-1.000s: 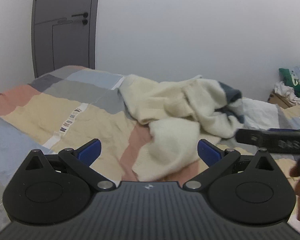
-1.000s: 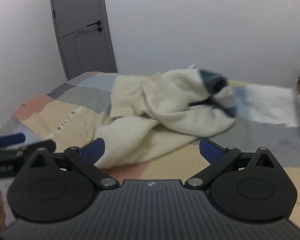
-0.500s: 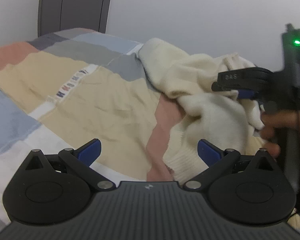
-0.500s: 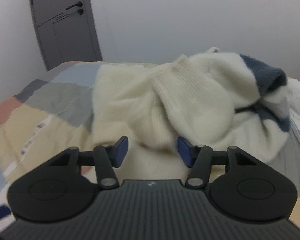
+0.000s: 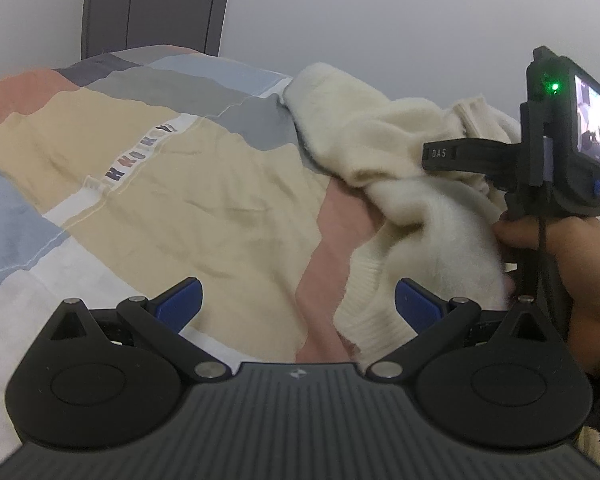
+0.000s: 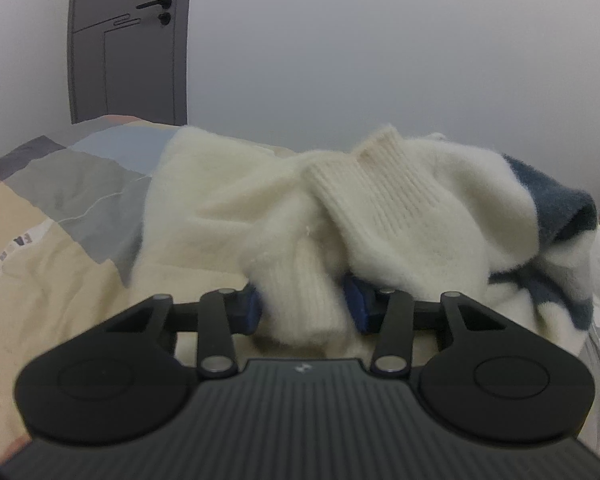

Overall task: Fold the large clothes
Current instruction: 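Move the right gripper toward the cream sweater and reach for a cuff, then close the right gripper on the sweater cuff while the left gripper grasps sweater fabric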

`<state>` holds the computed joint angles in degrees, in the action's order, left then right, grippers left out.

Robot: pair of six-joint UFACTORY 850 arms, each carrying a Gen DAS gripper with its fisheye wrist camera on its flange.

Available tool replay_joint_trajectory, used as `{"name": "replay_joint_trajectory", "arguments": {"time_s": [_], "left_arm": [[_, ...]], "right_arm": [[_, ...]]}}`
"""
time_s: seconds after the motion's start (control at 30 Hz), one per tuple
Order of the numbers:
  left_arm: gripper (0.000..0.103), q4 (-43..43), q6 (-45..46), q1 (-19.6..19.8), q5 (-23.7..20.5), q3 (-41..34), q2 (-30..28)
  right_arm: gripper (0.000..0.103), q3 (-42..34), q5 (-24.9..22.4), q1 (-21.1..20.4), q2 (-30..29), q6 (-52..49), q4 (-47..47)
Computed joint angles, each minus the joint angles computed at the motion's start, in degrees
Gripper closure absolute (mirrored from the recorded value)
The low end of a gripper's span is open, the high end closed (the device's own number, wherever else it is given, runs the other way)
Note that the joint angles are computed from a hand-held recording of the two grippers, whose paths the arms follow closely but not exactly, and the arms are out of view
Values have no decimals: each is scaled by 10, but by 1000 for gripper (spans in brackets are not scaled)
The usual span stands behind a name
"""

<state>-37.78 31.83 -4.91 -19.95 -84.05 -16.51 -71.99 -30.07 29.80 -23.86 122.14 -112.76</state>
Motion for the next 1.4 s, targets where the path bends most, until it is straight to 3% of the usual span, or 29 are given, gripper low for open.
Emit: {"name": "replay_joint_trajectory", "arguments": {"time_s": [0.07,0.37,0.57,0.67,0.9,1.0,1.23,1.33,1.4], "left_arm": [[0,5,1,-2,4,1,0],[0,-28,19,2,0,3,3],[0,-169,139,9,27,28,23],[0,-242,193,19,10,35,33],[0,-463,387,42,-67,74,78],[0,-507,419,50,-113,96,104],[1,-470,333,60,-243,139,152],[2,-443,294,51,-275,154,167],[4,-431,260,39,-285,159,168]], "right_arm": [[74,5,17,-5,7,11,-5],[84,43,47,-11,64,-5,24],[86,95,52,-6,143,-29,40],[86,136,36,4,202,-53,46],[87,228,29,30,353,-138,131],[87,268,39,39,424,-173,185],[87,384,31,63,596,-174,247],[87,431,47,40,659,-165,279],[87,457,78,2,685,-163,306]]}}
